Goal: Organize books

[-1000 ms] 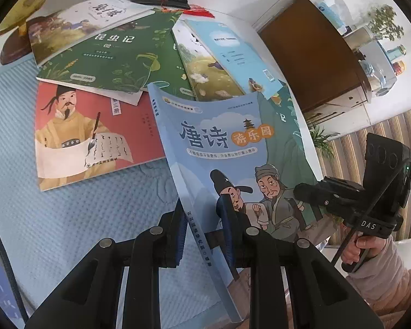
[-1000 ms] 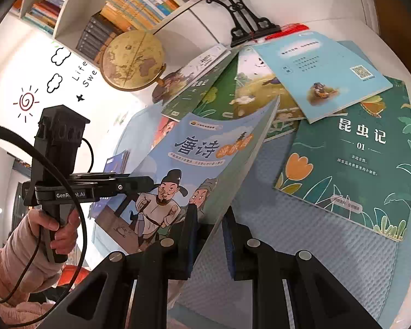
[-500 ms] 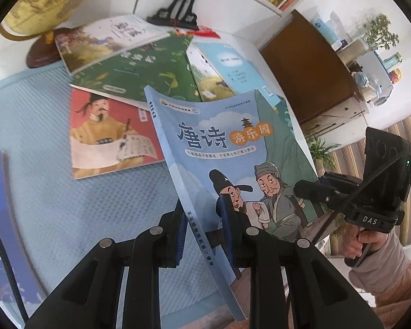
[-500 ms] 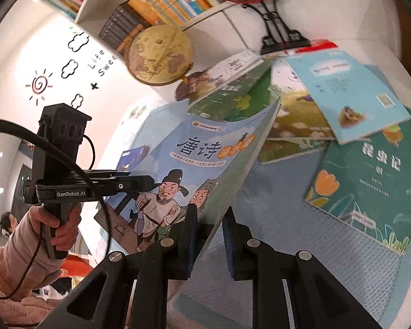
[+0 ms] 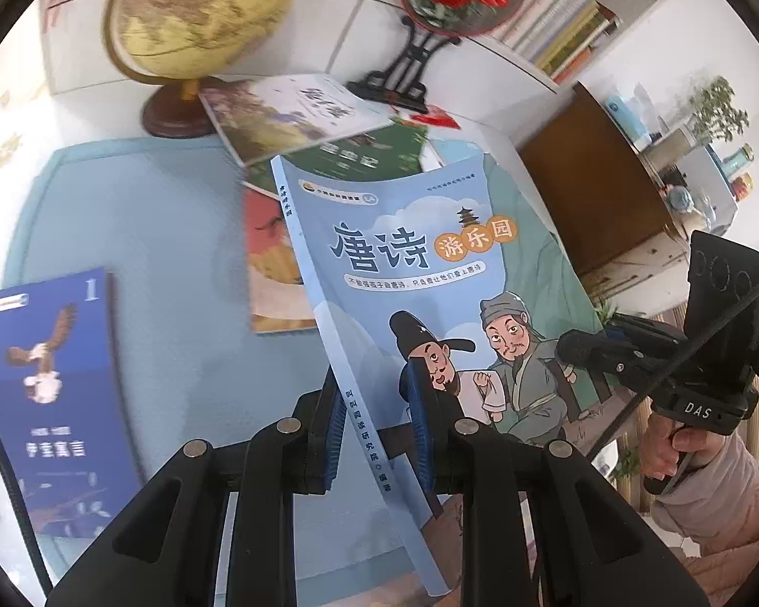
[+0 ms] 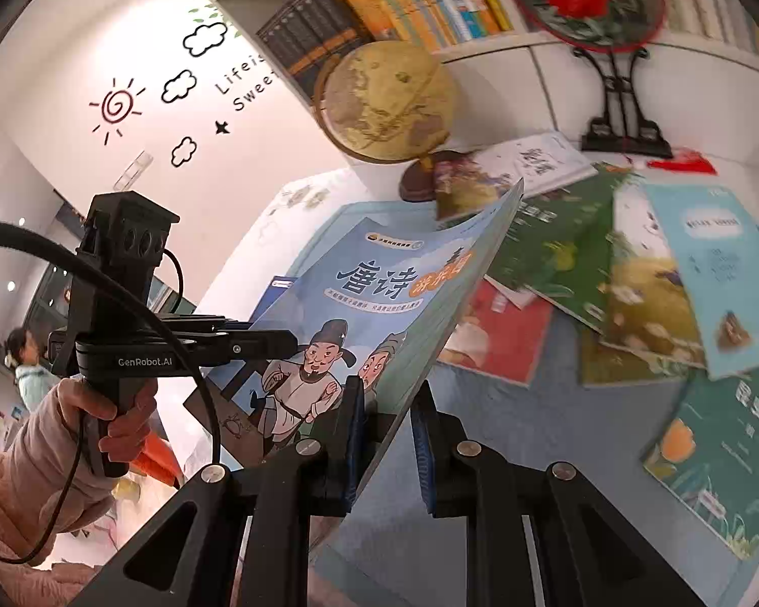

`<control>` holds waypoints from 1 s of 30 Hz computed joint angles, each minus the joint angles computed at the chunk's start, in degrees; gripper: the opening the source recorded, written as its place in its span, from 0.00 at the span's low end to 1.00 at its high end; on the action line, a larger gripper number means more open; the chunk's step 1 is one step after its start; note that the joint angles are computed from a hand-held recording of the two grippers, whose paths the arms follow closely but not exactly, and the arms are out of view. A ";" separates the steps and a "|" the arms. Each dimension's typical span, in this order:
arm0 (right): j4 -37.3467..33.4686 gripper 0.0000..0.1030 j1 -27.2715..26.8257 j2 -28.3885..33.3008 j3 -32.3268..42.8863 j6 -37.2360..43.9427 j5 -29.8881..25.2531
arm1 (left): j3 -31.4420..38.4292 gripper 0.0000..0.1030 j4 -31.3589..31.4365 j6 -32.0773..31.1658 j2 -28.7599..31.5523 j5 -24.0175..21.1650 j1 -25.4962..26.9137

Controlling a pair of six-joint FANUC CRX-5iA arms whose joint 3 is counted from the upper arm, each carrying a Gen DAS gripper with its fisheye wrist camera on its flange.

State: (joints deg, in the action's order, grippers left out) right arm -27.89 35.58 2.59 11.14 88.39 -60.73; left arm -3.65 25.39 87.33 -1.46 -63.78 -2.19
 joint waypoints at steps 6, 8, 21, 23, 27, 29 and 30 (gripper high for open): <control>2.46 0.17 3.46 2.88 2.97 -1.73 0.32 | -2.73 0.20 0.43 -1.36 -2.40 0.15 3.63; 2.89 0.17 4.54 4.19 4.30 -2.29 0.31 | -3.81 0.20 0.90 -2.20 -3.23 0.06 5.06; 4.71 0.17 11.42 14.06 14.77 -4.59 -0.55 | -11.55 0.20 2.84 -8.68 -9.92 -2.60 17.73; 3.50 0.17 11.64 15.82 16.68 -4.68 -1.22 | -12.31 0.20 2.94 -9.50 -10.60 -3.07 19.41; 3.94 0.17 13.17 19.32 20.09 -5.28 -2.36 | -13.68 0.20 2.15 -11.01 -11.51 -4.16 22.93; 3.98 0.17 13.95 21.30 22.05 -5.68 -3.19 | -14.29 0.20 2.15 -11.97 -11.69 -4.57 24.49; 4.23 0.17 14.36 22.01 22.79 -6.01 -3.42 | -14.74 0.20 2.23 -12.58 -11.85 -4.80 25.41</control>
